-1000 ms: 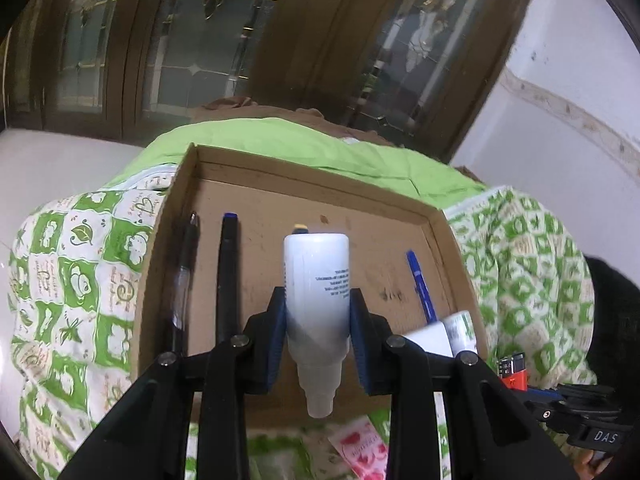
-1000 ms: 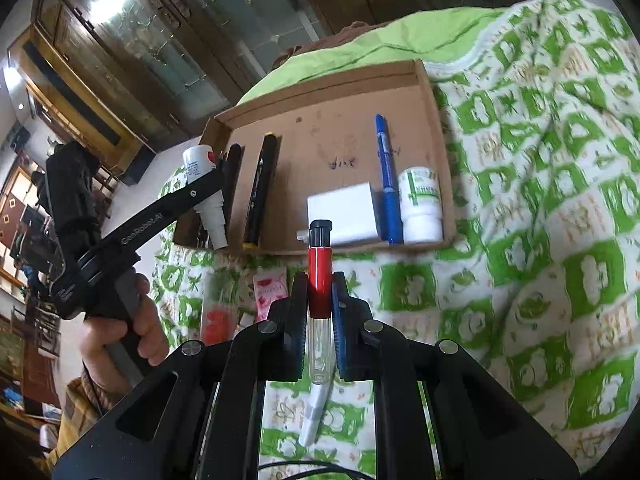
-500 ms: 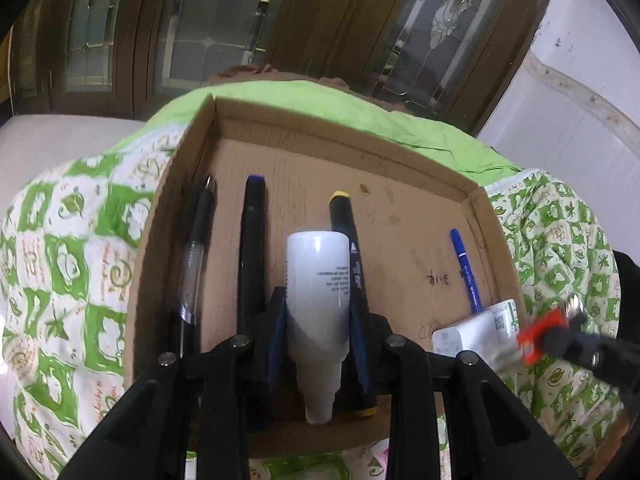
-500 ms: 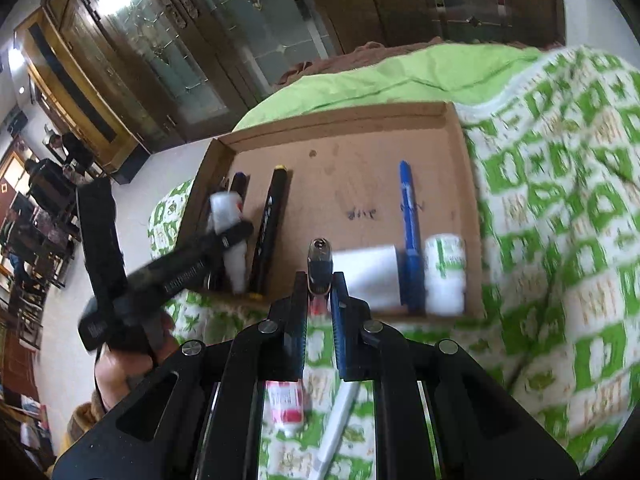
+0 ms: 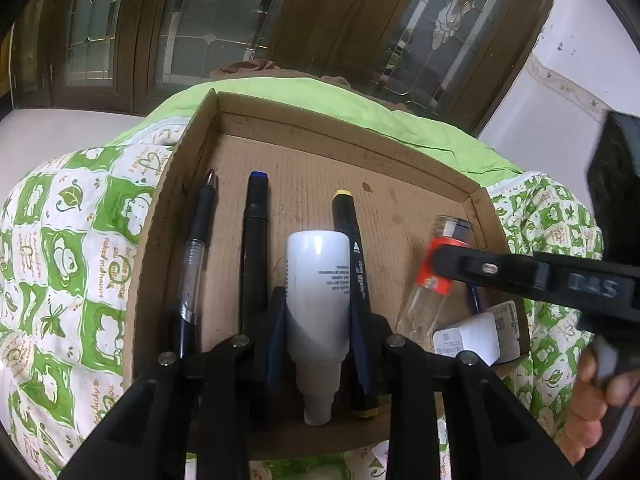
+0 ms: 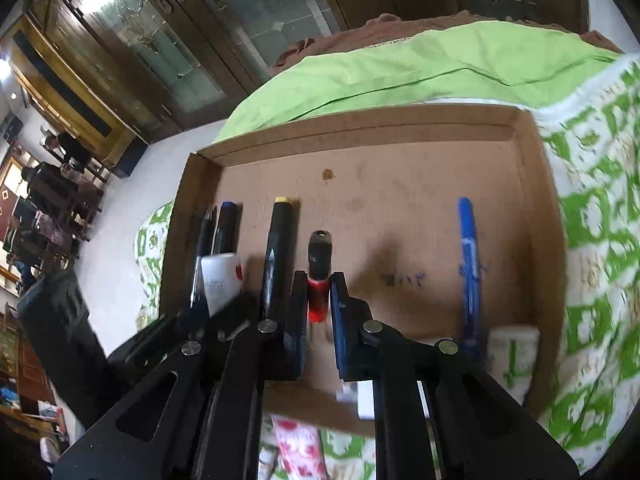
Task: Organize rigid objects
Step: 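Lower the spray bottle into the tray with the left tool while the right lowers the lighter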
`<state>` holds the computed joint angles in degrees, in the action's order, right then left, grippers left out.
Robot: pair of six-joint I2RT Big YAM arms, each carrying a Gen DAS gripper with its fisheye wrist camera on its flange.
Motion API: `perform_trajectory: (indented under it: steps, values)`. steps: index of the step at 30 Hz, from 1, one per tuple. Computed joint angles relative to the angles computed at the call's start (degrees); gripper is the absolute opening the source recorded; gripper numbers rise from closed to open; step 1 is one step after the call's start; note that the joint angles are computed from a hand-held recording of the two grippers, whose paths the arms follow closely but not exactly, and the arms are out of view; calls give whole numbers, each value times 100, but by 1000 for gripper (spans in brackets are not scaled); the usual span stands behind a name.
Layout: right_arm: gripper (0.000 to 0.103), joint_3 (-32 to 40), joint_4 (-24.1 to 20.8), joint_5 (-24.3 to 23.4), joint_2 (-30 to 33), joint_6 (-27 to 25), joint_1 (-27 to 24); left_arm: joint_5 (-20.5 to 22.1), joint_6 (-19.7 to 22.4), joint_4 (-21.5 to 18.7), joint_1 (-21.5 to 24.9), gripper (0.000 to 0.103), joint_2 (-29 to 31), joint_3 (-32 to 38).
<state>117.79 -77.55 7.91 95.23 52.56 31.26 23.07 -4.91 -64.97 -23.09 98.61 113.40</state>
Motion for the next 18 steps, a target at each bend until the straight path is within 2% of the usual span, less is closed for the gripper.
perform_trajectory:
  steps: [4, 7, 12, 15, 18]
  values:
    - [10, 227, -178, -221, 307, -7, -74, 30, 9, 23, 16, 30, -17, -30]
    - [10, 17, -32, -379, 272, 93, -48, 58, 1, 40, 37, 30, -41, -72]
    - [10, -130, 50, -364, 186, 81, 36, 35, 2, 31, 29, 29, -59, -81]
    - [11, -388, 284, -533, 36, 201, 15, -56, 14, 21, 2, 30, -71, -88]
    - [15, -537, 328, -509, -59, 341, 11, -188, 14, 54, -50, 30, -115, -150]
